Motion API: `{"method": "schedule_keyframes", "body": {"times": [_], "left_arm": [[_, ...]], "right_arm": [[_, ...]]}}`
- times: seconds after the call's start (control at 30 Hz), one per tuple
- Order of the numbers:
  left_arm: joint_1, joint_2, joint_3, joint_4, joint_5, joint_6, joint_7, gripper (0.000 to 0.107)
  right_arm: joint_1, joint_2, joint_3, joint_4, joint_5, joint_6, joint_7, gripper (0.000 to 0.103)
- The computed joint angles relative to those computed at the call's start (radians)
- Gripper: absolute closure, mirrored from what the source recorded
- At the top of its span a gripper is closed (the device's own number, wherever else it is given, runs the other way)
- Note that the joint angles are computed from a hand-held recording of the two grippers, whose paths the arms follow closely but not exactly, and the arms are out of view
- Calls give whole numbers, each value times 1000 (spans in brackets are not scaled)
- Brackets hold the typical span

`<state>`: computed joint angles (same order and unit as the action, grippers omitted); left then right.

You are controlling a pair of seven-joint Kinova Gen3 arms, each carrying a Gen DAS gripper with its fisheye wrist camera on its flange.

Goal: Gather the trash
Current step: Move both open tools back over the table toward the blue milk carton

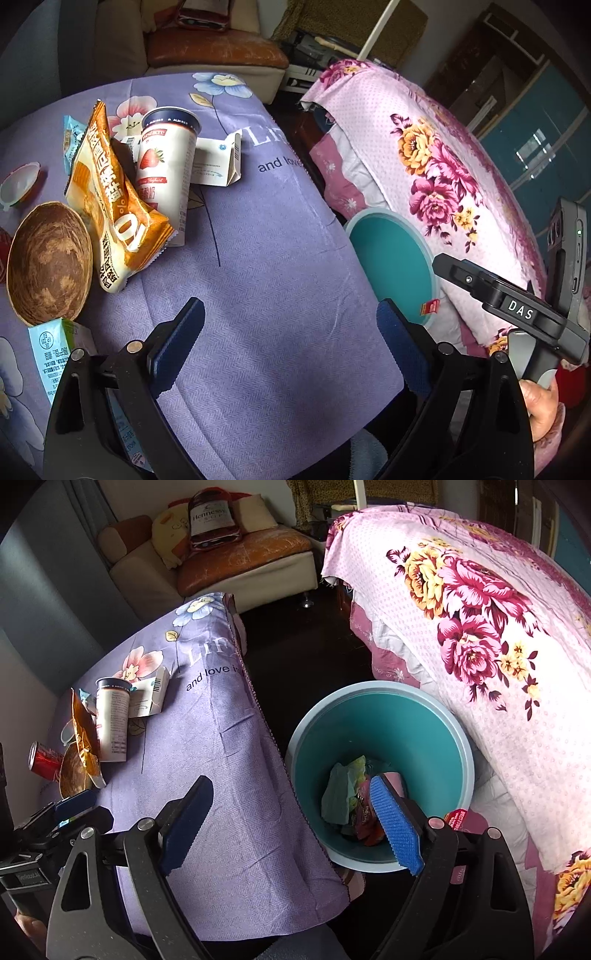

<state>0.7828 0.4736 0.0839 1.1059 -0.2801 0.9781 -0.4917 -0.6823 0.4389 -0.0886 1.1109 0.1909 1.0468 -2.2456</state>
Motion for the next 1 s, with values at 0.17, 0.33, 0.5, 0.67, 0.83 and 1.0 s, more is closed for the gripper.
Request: {"method": "schedule_keyframes", "body": {"times": [0.17, 0.33, 0.5, 0.67, 0.83, 1.0], "left_arm": [[14, -58, -13, 80, -36, -27, 57, 12], [17, -105, -5, 142, -80, -34, 119, 11], [9, -144, 12, 194, -110, -39, 171, 10], [4, -185, 25, 244, -150, -38, 227, 10], [-14, -246, 42, 323, -191, -43, 305, 10], [-46, -312, 72, 415, -236, -32, 387, 10]], "right_arm": [[-32, 12, -2, -41, 16, 30, 5, 19], [-63, 29, -2, -90, 27, 68, 16, 18], [-92, 46, -1, -137, 32, 103, 27, 16], [-114, 67, -2, -184, 27, 137, 44, 16], [-141, 107, -7, -251, 13, 181, 84, 16], [-174, 153, -7, -330, -10, 226, 125, 16]]}}
